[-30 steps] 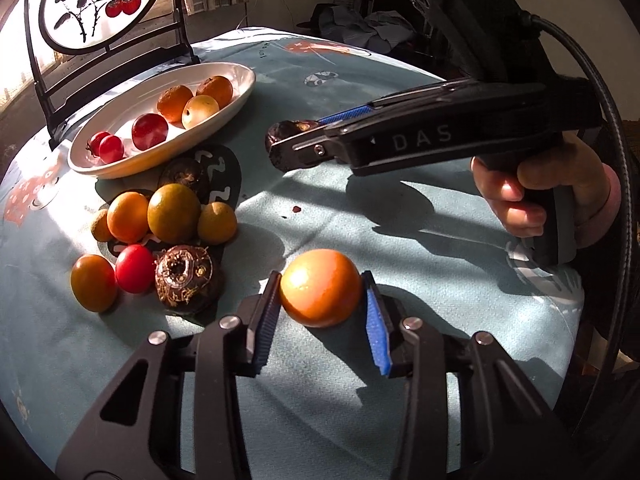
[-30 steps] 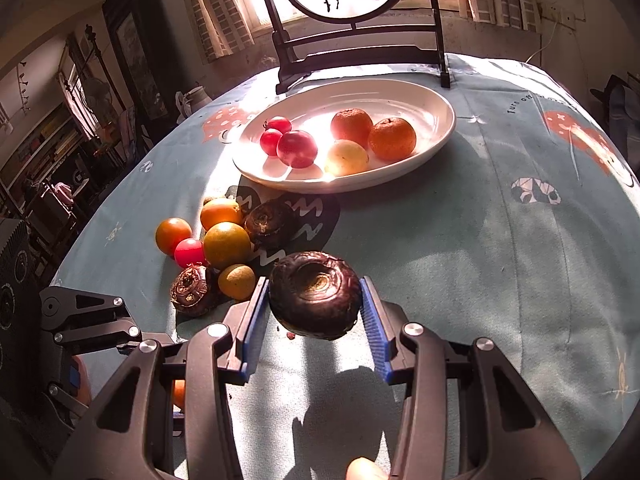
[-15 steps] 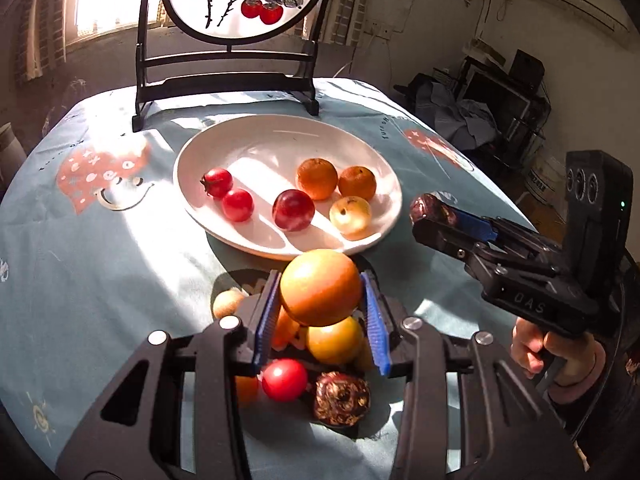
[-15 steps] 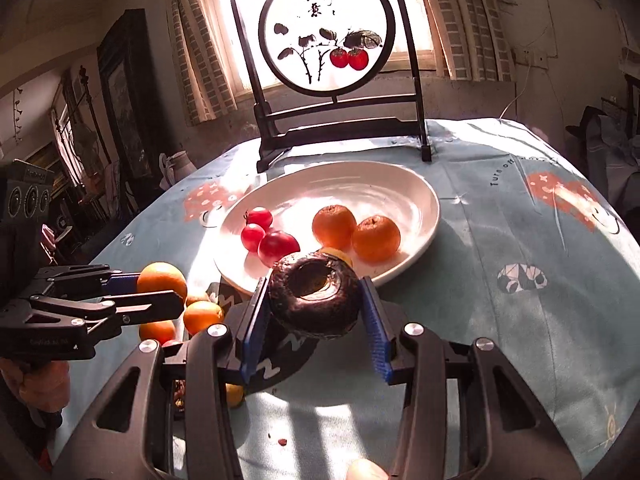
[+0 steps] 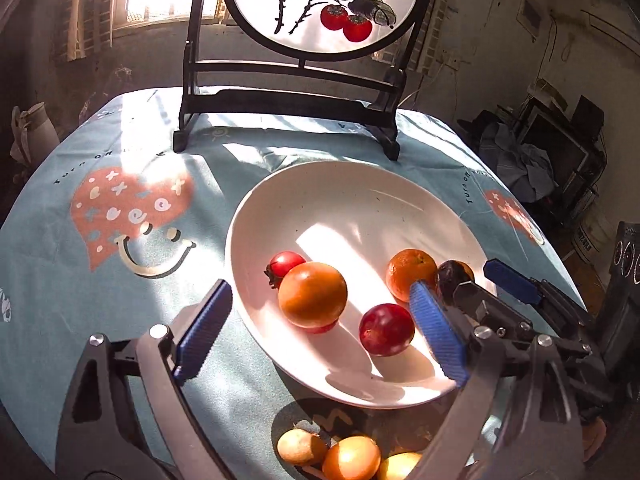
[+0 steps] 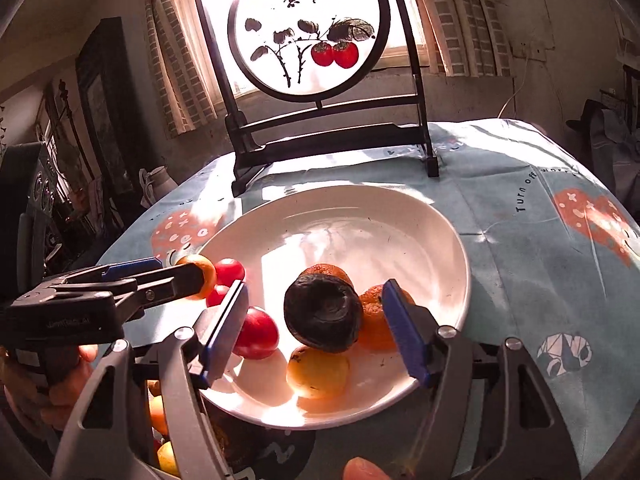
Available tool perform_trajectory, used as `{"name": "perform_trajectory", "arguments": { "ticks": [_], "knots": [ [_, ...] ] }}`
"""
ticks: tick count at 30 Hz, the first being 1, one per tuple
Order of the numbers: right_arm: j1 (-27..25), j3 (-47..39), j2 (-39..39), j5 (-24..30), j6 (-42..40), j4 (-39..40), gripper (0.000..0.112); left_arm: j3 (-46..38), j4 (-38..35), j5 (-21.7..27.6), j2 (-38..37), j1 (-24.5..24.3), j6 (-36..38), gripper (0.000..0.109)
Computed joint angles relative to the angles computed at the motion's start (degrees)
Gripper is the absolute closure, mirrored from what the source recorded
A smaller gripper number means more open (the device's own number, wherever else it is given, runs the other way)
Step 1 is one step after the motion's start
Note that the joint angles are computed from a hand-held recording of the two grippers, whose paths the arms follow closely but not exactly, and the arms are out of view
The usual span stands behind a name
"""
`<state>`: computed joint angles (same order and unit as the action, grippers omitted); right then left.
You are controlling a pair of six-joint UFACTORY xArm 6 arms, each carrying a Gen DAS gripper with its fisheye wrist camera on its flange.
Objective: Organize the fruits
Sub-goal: 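Carry both fruits onto the white plate and open both grippers, then withdraw both open grippers from the plate toward the remaining fruits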
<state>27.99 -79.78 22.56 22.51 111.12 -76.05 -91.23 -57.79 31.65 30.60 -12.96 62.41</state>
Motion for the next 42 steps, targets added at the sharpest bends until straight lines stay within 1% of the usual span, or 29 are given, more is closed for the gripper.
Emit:
{"name": "perform_trajectory", "arguments": {
  "ticks": [2, 4, 6, 8, 10, 12, 15, 17, 19, 20, 21, 22, 23, 24, 26, 29, 34, 35, 38, 42],
  "knots": [
    [0.7, 1.3, -1.9, 0.4, 2.4, -2.6, 0.043, 2.0, -1.9, -0.7, -2.1, 0.6, 2.3, 0.014],
    [1.4, 2.4, -3.3, 0.2, 3.8, -4.2, 0.043, 4.5, -5.1, -3.5, -4.0, 0.8, 4.7, 0.010],
    [1.6, 2.9, -3.8, -2.0, 3.1, -3.7, 0.043, 6.6, -6.2, -5.7, -5.2, 1.1, 5.5, 0.008],
    [2.0, 3.0, -3.4, -4.4, 0.4, -1.2, 0.043, 8.2, -4.8, -5.4, -5.7, 2.0, 4.9, 0.008],
    [2.4, 2.9, -2.6, -7.2, -3.7, 2.8, 0.043, 10.2, -4.4, -5.9, -6.4, 2.7, 5.8, 0.008],
    [3.1, 2.8, -1.2, -10.3, -10.6, 10.0, 0.043, 12.9, -4.7, -8.8, -7.4, 2.8, 7.7, 0.008],
    [4.9, 2.6, 0.1, -11.8, -19.3, 18.9, 0.042, 16.2, -4.8, -11.6, -9.0, 3.1, 10.3, 0.008],
    [6.6, 1.8, 0.5, -9.5, -23.1, 22.3, 0.042, 17.7, -6.3, -12.8, -10.1, 3.3, 12.2, 0.008],
    [8.3, 1.0, 0.6, -5.8, -24.6, 23.5, 0.043, 18.6, -8.2, -13.7, -10.8, 3.5, 13.9, 0.008],
    [9.0, 0.6, 0.7, -3.5, -24.8, 24.3, 0.044, 18.7, -8.5, -13.1, -11.1, 4.0, 14.1, 0.008],
    [9.5, 0.5, 0.7, -2.1, -24.4, 25.0, 0.048, 18.6, -8.4, -11.2, -11.3, 4.6, 13.8, 0.008],
    [9.6, 0.7, 0.8, -2.3, -24.7, 26.4, 0.056, 18.4, -8.2, -9.0, -11.5, 5.3, 13.3, 0.008],
    [9.4, 1.3, 0.9, -3.2, -26.2, 28.9, 0.058, 18.3, -8.0, -7.6, -11.6, 5.8, 12.8, 0.008],
    [9.3, 1.6, 1.0, -3.9, -27.4, 31.0, 0.058, 18.4, -8.2, -7.4, -11.7, 5.9, 12.6, 0.008],
    [9.0, 2.3, 1.2, -5.7, -29.1, 33.5, 0.059, 19.0, -8.6, -8.7, -12.1, 5.7, 13.0, 0.008],
    [9.3, 1.9, 1.4, -5.2, -29.9, 33.6, 0.060, 19.3, -8.6, -9.2, -12.2, 5.9, 12.9, 0.008],
    [9.7, 1.7, 2.0, -5.0, -32.5, 36.5, 0.063, 18.5, -6.8, -8.1, -11.6, 6.6, 9.8, 0.008],
    [9.7, 1.6, 2.1, -4.8, -33.3, 37.3, 0.066, 18.4, -6.8, -8.1, -11.5, 6.7, 9.7, 0.008],
    [9.9, 1.1, 2.7, -4.3, -35.0, 38.9, 0.070, 18.7, -7.0, -8.4, -11.7, 6.6, 10.2, 0.008],
    [9.9, 0.7, 3.0, -3.8, -34.7, 38.3, 0.072, 19.2, -7.1, -9.3, -12.0, 6.3, 11.0, 0.008]
  ]
}}
